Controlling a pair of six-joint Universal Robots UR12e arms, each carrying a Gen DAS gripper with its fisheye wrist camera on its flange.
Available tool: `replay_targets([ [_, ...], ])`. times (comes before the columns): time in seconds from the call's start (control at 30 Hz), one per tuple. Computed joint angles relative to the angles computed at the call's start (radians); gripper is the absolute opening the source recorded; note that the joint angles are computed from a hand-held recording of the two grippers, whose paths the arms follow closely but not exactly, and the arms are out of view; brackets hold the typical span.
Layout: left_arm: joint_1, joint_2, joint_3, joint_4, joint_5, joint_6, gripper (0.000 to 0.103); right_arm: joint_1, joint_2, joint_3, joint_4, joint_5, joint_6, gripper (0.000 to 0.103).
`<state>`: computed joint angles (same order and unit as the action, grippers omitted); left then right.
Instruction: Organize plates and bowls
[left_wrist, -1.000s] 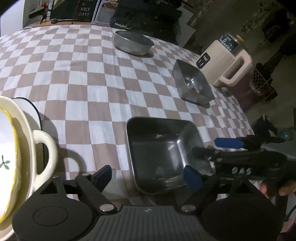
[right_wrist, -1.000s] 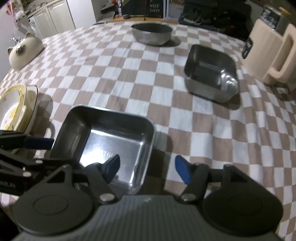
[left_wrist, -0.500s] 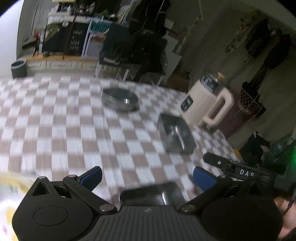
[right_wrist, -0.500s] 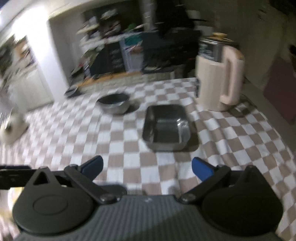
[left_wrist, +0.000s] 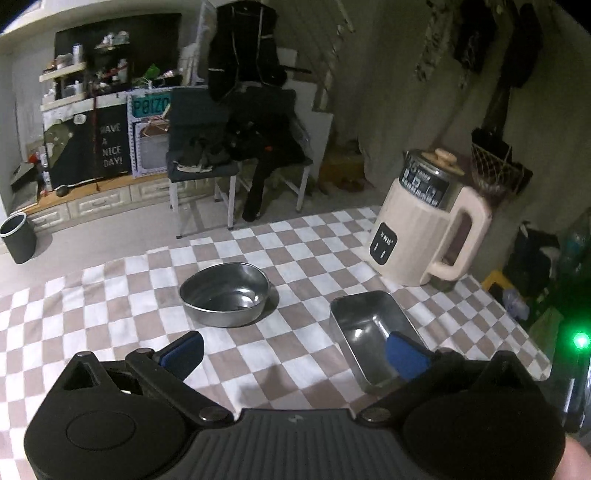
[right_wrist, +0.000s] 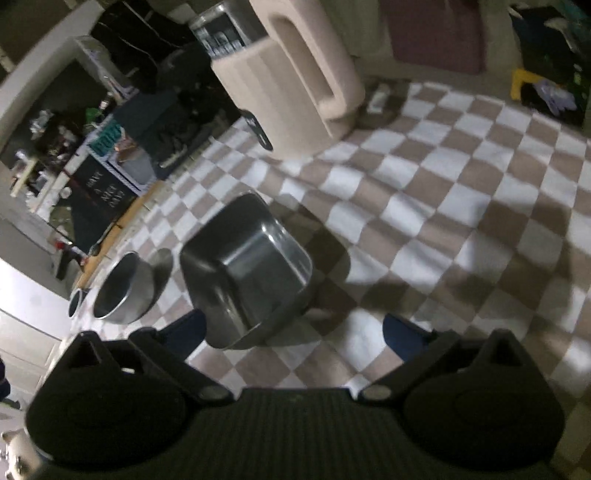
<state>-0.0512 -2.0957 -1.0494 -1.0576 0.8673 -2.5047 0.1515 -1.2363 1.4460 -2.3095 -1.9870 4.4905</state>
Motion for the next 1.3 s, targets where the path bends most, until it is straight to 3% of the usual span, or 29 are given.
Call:
replay_targets([
  [0.1, -0.009, -0.017, 0.013, -0.016, 0.006, 0.004, 0.103, -0.010, 0.015, -0.003, -0.030, 0.028, -0.011, 0.085],
  [0.2, -0.017, -0.033, 0.024, -0.040, 0.011, 0.007, 0.103, -0.017, 0.031, -0.021, -0.001, 0.055, -0.005, 0.072],
  [0.33, -0.029, -0.051, 0.039, -0.075, 0.028, 0.010, 0.103, -0.027, 0.037, -0.014, -0.015, 0.076, -0.039, 0.065],
  [0.5, -0.035, -0.064, 0.048, -0.079, 0.018, -0.005, 0.103, -0.031, 0.041, -0.019, -0.031, 0.090, -0.144, 0.036],
  [0.6, -0.037, -0.068, 0.053, -0.086, 0.017, 0.001, 0.103, -0.035, 0.040, -0.021, -0.014, 0.080, -0.185, 0.013],
  [0.7, -0.038, -0.069, 0.050, -0.077, 0.014, 0.004, 0.103, -0.036, 0.032, -0.013, -0.018, 0.066, -0.209, 0.004],
  [0.83, -0.039, -0.084, 0.073, -0.149, -0.001, 0.022, 0.102, -0.033, 0.033, -0.020, -0.015, 0.042, -0.270, 0.004],
  [0.93, -0.041, -0.095, 0.087, -0.209, 0.014, 0.008, 0.088, -0.029, 0.040, -0.029, -0.005, 0.028, -0.309, 0.003],
  [1.0, -0.044, -0.100, 0.089, -0.237, 0.034, -0.006, 0.062, -0.030, 0.042, -0.032, -0.006, 0.027, -0.316, 0.003],
  [1.07, -0.046, -0.108, 0.093, -0.259, 0.046, -0.012, 0.052, -0.030, 0.047, -0.035, -0.008, 0.027, -0.320, 0.003],
  [1.17, -0.047, -0.110, 0.087, -0.270, 0.043, 0.002, 0.049, -0.026, 0.045, -0.035, -0.003, 0.022, -0.326, 0.003],
  [1.3, -0.050, -0.109, 0.088, -0.285, 0.041, 0.030, 0.027, -0.026, 0.044, -0.035, -0.001, 0.022, -0.336, 0.003],
])
